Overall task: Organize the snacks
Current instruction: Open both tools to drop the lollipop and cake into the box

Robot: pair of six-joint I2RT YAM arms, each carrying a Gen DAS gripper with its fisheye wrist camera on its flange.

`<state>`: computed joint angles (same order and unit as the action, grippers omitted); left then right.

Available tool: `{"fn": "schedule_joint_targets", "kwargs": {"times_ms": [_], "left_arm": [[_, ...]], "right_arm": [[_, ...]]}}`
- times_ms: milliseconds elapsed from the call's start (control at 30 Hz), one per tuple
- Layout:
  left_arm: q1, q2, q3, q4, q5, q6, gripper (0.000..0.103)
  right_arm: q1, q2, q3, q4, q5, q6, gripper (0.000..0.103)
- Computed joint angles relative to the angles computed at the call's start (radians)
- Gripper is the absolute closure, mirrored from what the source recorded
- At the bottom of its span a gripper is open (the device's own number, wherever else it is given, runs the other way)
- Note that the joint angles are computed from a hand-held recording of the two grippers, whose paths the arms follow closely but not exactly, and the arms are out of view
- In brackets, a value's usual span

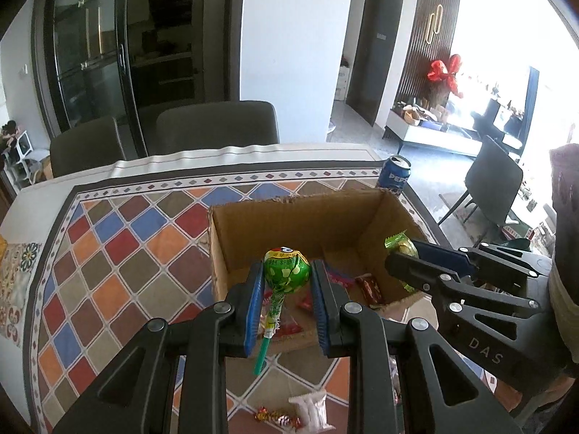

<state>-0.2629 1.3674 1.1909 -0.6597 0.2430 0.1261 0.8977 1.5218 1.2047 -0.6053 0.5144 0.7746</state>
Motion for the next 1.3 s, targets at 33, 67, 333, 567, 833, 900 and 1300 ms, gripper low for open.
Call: {"fn": "schedule_joint_targets", "kwargs": {"times_ms": [33, 67, 333, 567, 833, 900, 1300], "left_arm": [[-0.001, 0.022, 0.013, 0.002, 0.001, -0.001, 0.077], [-0.003, 0.042, 0.026, 0.004, 0.0, -0.004, 0.077], [-0.024, 0.143, 0.084, 0.024, -0.026, -0.014, 0.077], [-0.027, 0.114, 0.05, 0.04, -0.05, -0.022, 0.066], [-0.017, -0.041, -0.064, 0.026, -0.038, -0.013, 0.06], [-0.004, -0.081, -0.093, 0.019, -0.025, -0.011, 0.059], [0.069, -0.283, -0.237, -0.02, 0.013, 0.037, 0.055]], "right_arm": [[-0.015, 0.005, 0.0, 0.008, -0.011, -0.008, 0.081], [-0.025, 0.009, 0.002, 0.011, -0.019, -0.014, 0.081], [-0.087, 0.053, 0.019, 0.031, -0.06, -0.04, 0.081], [-0.107, 0.069, 0.027, 0.003, -0.033, -0.005, 0.074], [-0.021, 0.02, -0.006, -0.027, 0.007, 0.03, 0.074], [0.009, 0.013, -0.007, -0.041, 0.029, 0.044, 0.07], [0.174, 0.006, -0.025, -0.078, 0.119, 0.15, 0.07]]}}
